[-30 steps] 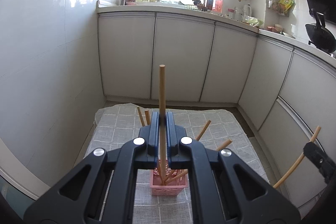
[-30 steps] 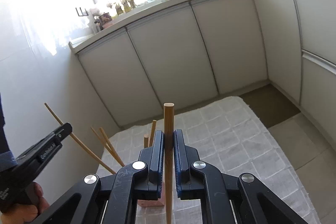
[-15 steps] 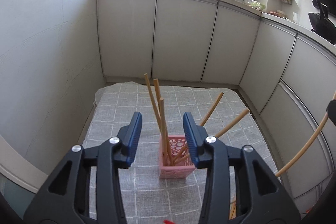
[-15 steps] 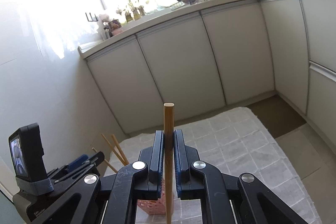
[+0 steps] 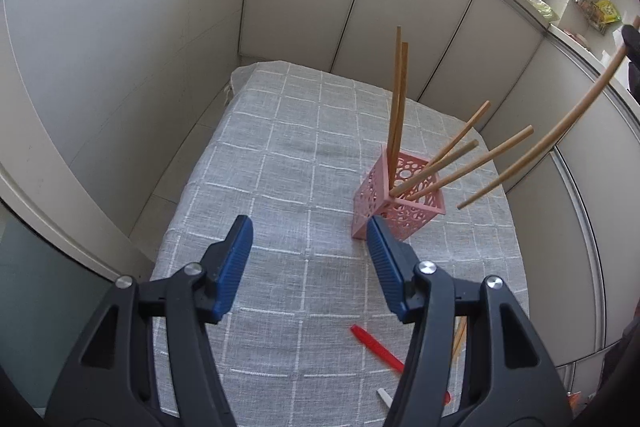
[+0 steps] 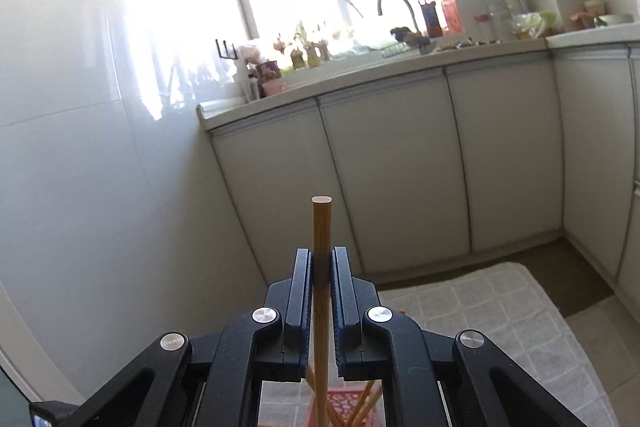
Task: Organize utensils
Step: 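Lower the right gripper's chopstick into the pink holder and open it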
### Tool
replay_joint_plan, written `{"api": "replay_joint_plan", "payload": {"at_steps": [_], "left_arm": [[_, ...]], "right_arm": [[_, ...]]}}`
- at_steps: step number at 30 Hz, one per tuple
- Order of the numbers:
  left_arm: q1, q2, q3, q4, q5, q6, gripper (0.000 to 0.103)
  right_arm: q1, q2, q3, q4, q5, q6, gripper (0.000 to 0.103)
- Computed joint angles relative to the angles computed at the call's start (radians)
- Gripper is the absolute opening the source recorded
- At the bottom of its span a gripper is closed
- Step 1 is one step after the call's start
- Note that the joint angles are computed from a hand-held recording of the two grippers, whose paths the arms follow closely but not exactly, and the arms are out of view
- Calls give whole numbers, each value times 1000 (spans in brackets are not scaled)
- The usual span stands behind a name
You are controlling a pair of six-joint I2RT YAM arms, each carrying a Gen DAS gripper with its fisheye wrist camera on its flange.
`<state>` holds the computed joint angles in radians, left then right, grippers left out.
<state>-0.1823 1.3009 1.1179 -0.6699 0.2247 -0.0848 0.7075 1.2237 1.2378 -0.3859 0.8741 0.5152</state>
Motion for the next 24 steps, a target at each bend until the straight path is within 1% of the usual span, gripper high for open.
{"api": "replay_joint_plan", "payload": {"at_steps": [2, 4, 7, 13, 17, 21, 23, 24], "left_arm": [[6, -5, -6, 7, -9, 6, 60], [24, -2, -6, 6, 4, 12, 61], [38, 11, 2, -7, 29, 18, 61], [28, 25, 10, -6, 22, 25, 61], [25, 28, 10, -5, 29, 19, 61], [19, 29, 10, -5, 32, 20, 62], [12, 30, 10, -9, 32, 21, 62], [9, 30, 11, -12, 33, 22, 63]], "right_arm": [[-27, 63, 31, 11, -16, -29, 7], [-44, 120, 54, 12, -17, -49, 7], [-66, 171, 51, 28, -17, -62, 7], [-120, 208, 2, 83, -34, -57, 7], [-153, 203, -33, 94, -67, -32, 7], [-170, 195, -62, 88, -123, 5, 8], [-169, 187, -71, 76, -142, 20, 11], [-168, 180, -73, 67, -144, 26, 18]]}}
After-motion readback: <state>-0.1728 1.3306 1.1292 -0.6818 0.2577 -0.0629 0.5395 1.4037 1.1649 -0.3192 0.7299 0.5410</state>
